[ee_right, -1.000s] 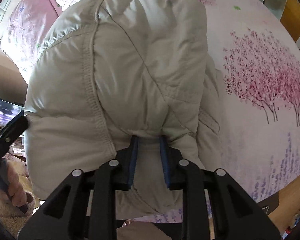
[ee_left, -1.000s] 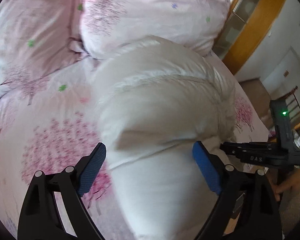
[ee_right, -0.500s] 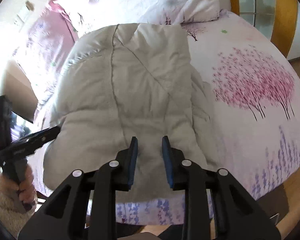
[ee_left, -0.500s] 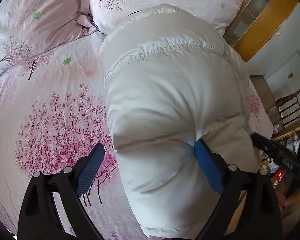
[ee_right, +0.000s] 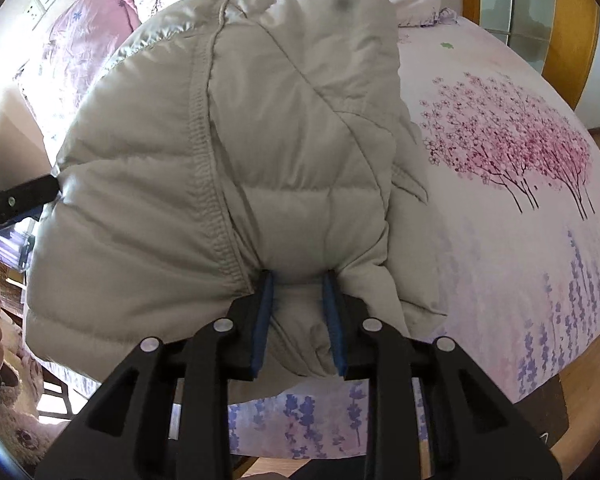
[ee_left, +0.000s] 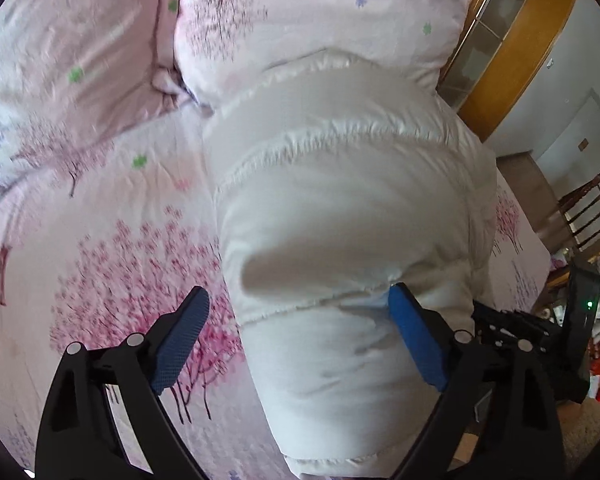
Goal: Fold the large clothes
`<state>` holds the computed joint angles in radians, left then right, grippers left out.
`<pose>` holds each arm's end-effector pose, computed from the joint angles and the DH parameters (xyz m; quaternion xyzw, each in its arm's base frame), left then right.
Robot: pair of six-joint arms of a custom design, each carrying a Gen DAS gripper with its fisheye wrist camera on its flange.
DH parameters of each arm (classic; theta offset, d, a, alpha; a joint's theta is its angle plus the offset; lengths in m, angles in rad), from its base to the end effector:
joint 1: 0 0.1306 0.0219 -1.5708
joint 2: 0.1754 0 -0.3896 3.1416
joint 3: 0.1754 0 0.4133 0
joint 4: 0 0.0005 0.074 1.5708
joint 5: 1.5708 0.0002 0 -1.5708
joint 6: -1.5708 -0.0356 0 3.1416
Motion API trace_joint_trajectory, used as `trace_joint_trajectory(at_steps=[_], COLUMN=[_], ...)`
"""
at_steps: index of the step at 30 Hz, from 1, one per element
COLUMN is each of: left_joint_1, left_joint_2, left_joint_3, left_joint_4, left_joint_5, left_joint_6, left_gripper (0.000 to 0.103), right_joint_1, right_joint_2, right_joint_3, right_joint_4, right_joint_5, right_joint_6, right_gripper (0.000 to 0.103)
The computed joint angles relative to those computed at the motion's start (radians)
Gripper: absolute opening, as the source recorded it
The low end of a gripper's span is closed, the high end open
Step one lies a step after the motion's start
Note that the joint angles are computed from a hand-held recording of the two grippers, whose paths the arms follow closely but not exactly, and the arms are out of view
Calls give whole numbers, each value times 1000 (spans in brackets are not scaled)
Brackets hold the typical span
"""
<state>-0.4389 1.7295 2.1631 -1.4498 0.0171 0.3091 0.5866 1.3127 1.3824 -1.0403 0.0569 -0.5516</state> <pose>0.5266 -0.2484 0.5790 0.0647 0.9596 -0.1077 0.2518 0.3876 0.2546 0.4571 -0.0083 0.9549 0.1363 0.2636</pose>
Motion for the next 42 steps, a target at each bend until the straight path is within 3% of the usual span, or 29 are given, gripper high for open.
trace_joint_trajectory(at_steps=[5,11,17,23,29,31,33,36,40,42], left_joint_1=[-9,2,-5,-4,21,32,38,37,40,42], left_joint_2=[14,18,21,22,12,7,32,59,64,69], left_joint_3=[-7,-10,-4,-8,10,17,49,73,67,68], left_joint_4=[-6,-14,-27,-19,2,16,-16,-56,-64,-68], left_joint_5=[-11,-7,-16,2,75,51,37,25,37,45], left_joint_6=[-11,-2,12,16,73,79,73,51,43,45], left_gripper=[94,98,99,99,95,95,95,96,96,97], right_joint_1=[-24,-83,-114,-119,-137,-143,-140,-131,-128,-111], right_joint_2=[11,56,243,387,423,421,412,339,225,210], right_joint_3=[47,170,408,544,549,539,533,473,369,352], right_joint_4=[-39,4,-104,-304,-332,-318,-305,-246,-147,-174], right_joint_5=[-34,-33,-40,-49,-91,-102,-97,-100,-179,-176], right_joint_6=[-22,-9,31,66,69,66,66,51,30,47], right_gripper=[28,47,46,42,42,42,43,41,40,40])
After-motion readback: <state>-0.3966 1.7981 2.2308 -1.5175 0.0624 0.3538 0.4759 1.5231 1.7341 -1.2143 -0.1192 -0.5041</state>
